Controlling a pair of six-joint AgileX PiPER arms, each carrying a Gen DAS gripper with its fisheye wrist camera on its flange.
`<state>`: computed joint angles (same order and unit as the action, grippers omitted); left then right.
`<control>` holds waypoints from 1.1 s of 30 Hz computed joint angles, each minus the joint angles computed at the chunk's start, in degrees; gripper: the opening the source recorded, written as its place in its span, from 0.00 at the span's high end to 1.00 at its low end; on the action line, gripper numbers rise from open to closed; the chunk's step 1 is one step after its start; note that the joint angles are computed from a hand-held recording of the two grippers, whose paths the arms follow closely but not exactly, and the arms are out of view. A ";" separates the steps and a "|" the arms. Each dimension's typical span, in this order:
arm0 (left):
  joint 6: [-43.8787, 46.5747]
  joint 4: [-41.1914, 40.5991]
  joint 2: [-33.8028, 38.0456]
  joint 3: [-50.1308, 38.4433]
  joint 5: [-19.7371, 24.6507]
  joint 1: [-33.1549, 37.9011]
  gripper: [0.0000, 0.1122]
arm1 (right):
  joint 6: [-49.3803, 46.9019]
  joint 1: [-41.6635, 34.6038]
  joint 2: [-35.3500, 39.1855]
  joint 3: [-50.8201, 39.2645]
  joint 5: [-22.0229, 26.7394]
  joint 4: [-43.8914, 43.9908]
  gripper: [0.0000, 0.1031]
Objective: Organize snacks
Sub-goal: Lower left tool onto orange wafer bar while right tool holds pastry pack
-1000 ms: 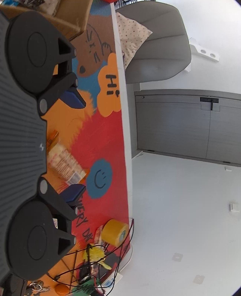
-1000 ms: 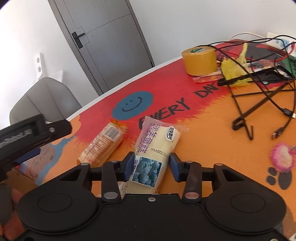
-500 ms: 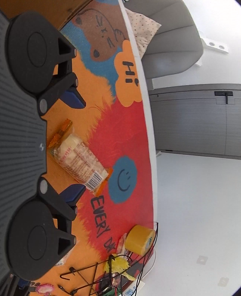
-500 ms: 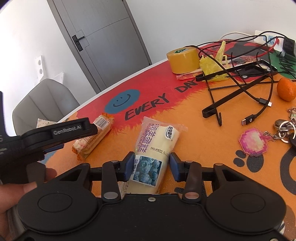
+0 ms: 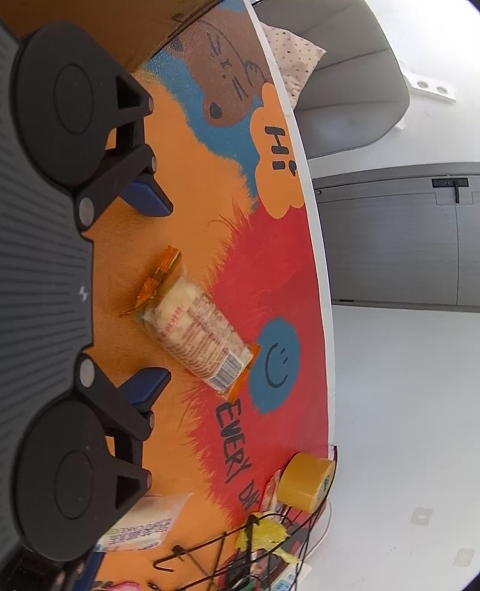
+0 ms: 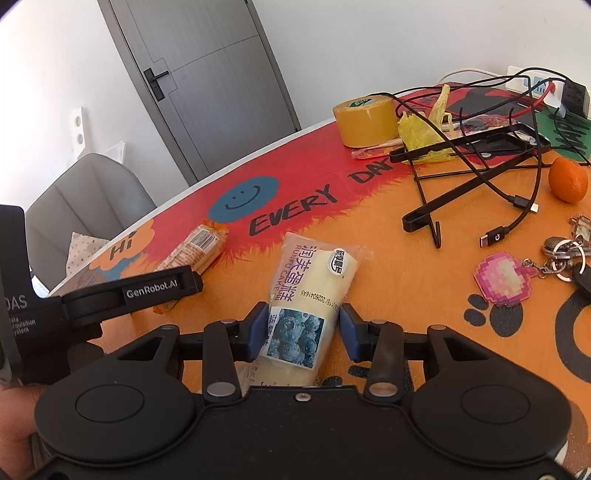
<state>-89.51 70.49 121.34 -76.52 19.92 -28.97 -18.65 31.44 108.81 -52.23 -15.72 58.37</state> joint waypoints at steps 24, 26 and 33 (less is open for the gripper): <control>-17.82 13.60 -11.29 13.95 -5.72 2.22 0.86 | 9.82 3.98 -6.65 7.82 -3.33 -4.62 0.68; -16.03 11.67 -10.95 12.90 -5.24 2.47 0.86 | 9.95 3.60 -6.85 7.83 -3.13 -4.82 0.68; -9.45 6.16 -7.24 7.32 -3.47 2.41 0.75 | 14.23 2.34 -5.91 7.94 -2.94 -8.92 0.68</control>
<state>-98.96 76.65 114.09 -69.20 16.45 -26.56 -4.42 33.78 102.90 -44.28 -18.66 49.45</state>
